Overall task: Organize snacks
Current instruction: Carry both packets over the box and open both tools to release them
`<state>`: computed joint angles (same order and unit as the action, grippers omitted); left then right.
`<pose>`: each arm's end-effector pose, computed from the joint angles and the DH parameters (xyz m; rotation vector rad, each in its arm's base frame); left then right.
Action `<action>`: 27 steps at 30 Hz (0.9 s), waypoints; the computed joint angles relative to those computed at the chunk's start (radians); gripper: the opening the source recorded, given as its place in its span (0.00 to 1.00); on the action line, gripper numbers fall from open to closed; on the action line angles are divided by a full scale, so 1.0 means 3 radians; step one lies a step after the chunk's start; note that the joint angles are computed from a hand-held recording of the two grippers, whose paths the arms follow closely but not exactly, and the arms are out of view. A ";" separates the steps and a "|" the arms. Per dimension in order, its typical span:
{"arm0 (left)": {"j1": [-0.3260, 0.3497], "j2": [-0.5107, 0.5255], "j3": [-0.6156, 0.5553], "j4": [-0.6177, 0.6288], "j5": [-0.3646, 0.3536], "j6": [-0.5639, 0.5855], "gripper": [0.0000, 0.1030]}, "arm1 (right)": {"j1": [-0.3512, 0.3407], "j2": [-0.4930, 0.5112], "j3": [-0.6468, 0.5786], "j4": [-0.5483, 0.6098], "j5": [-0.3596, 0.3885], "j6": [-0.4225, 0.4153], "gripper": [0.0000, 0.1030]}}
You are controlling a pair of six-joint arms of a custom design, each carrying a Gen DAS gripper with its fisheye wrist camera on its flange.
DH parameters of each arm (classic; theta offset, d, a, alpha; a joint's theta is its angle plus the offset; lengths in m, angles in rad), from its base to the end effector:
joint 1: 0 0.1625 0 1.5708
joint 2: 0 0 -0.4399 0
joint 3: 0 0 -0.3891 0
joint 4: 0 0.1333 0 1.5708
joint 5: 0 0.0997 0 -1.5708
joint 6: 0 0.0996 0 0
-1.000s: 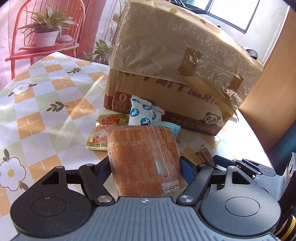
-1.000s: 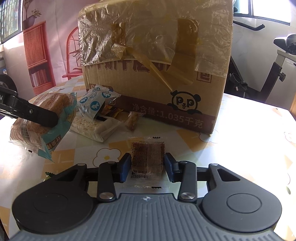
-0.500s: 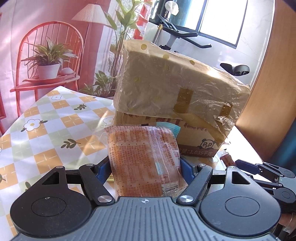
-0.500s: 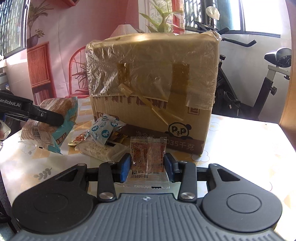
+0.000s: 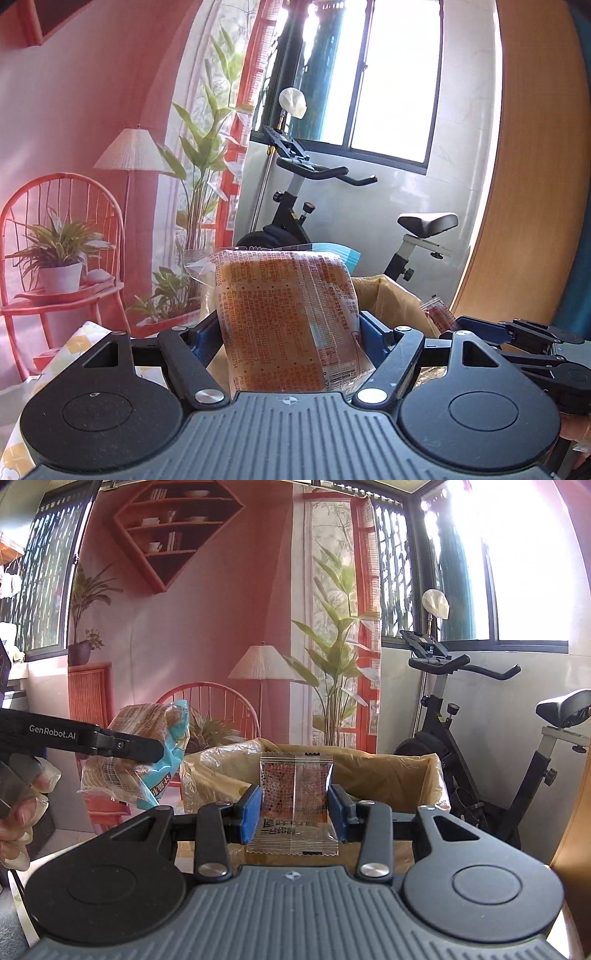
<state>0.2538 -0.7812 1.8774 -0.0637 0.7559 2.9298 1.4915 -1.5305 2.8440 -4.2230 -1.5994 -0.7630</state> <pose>-0.3738 -0.3096 0.0164 1.1039 2.3811 -1.2974 0.1113 -0.2461 0.2999 0.6880 -2.0052 1.5182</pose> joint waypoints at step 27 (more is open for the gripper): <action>0.0630 0.0917 -0.1574 0.0864 0.0751 0.0588 0.76 | 0.0004 -0.0081 -0.0651 0.0767 -0.0717 0.0567 0.56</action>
<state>0.4427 -0.5062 1.4051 0.1956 0.9812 3.1063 1.4925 -1.5547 2.6487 -3.9929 -1.8144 -0.5929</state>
